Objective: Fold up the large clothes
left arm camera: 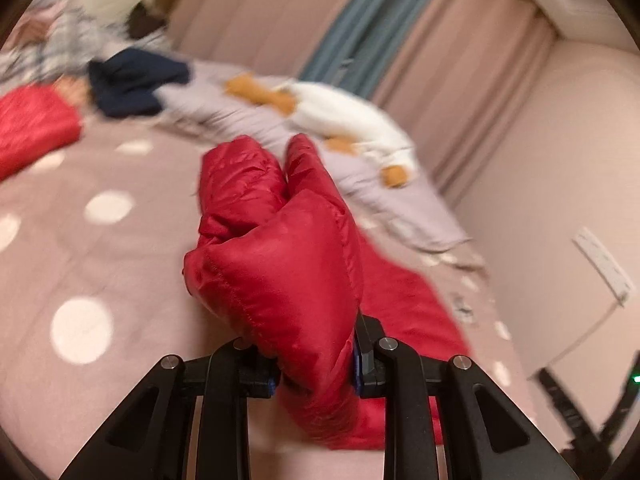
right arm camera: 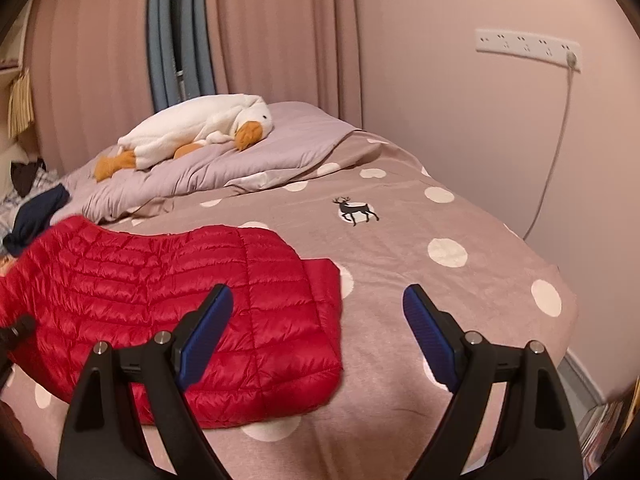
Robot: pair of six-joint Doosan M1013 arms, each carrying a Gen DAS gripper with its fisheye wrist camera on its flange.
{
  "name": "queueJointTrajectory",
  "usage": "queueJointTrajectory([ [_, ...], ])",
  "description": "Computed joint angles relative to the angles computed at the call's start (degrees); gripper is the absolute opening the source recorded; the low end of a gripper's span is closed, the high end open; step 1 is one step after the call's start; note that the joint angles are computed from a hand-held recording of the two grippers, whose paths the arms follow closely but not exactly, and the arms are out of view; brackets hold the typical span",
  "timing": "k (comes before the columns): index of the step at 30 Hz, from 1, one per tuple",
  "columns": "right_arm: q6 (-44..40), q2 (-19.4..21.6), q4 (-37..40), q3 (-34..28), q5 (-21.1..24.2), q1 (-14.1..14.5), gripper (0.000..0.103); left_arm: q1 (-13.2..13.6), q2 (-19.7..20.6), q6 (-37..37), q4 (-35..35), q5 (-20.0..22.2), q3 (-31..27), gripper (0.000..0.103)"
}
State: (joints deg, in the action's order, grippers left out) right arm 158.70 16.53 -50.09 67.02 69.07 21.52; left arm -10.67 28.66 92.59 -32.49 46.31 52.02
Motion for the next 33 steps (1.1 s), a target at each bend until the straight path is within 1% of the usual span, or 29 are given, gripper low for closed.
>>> queueJointTrajectory([
  [3,1.3,-1.0,-0.6,1.4,0.0,-0.4,0.087,-1.5,0.8,3.3,-2.1,0.8,-2.7,0.024],
  [6,3.1,-2.3,-0.8,2.9,-0.2,-1.0,0.087,-3.6,0.9,6.5,-3.3,1.8,-4.0,0.024],
  [9,4.8,-3.6,-1.3,4.6,0.1,-1.7,0.087,-5.1,0.2,9.4,-4.7,2.2,-2.9,0.024],
  [11,6.3,-4.7,-1.8,5.8,0.3,-2.1,0.087,-6.2,0.8,12.4,-6.1,3.5,-3.4,0.024],
  [12,7.0,-5.2,-1.9,6.4,0.1,-2.3,0.087,-6.6,1.2,13.8,-6.4,4.8,-3.8,0.025],
  [13,7.8,-5.8,-2.0,7.0,-0.1,-2.6,0.087,-7.0,2.2,15.1,-6.8,6.9,-5.1,0.026],
  [14,8.6,-6.3,-2.4,7.6,0.0,-2.9,0.087,-7.6,3.9,16.8,-7.3,10.2,-7.3,0.026],
  [15,9.0,-6.5,-2.9,7.8,0.3,-3.0,0.087,-8.0,5.5,16.8,-7.6,13.1,-9.4,0.028],
  [16,9.5,-6.7,-3.4,8.1,0.9,-3.2,0.087,-8.1,7.1,15.8,-7.6,15.8,-11.4,0.033],
  [17,10.0,-6.9,-3.9,8.3,1.5,-3.4,0.087,-8.7,10.2,12.6,-6.3,21.2,-15.6,0.036],
  [18,10.2,-7.1,-4.1,8.6,1.6,-3.4,0.087,-9.0,12.2,10.5,-5.2,24.5,-18.3,0.041],
  [19,10.5,-7.3,-4.2,8.9,1.7,-3.7,0.087,-9.6,14.3,8.2,-3.9,27.2,-20.4,0.042],
  [20,10.7,-7.4,-4.0,9.1,1.7,-3.9,0.087,-9.8,14.8,8.7,-3.9,27.1,-20.3,0.042],
  [21,10.8,-7.5,-3.7,9.3,1.7,-4.2,0.087,-10.2,14.1,10.4,-3.0,24.5,-18.1,0.042],
  [22,10.7,-7.6,-3.5,9.5,1.6,-4.3,0.087,-10.9,12.7,12.5,0.0,21.3,-15.3,0.043],
  [24,9.8,-7.5,-2.9,9.6,1.3,-4.9,0.087,-11.7,10.7,14.3,3.2,17.3,-11.8,0.043],
  [25,9.4,-7.5,-2.7,9.8,1.0,-5.1,0.087,-11.8,10.2,14.4,4.3,16.2,-11.1,0.043],
  [28,9.3,-7.5,-2.3,9.9,1.0,-5.5,0.087,-11.1,10.8,12.7,3.3,16.9,-12.0,0.043],
  [30,9.5,-7.9,-2.4,10.5,0.7,-5.5,0.087,-10.7,9.7,11.2,2.8,16.0,-10.7,0.044],
  [33,9.9,-8.3,-2.3,10.9,0.3,-5.4,0.087,-10.7,8.6,9.2,6.3,14.5,-10.1,0.046],
])
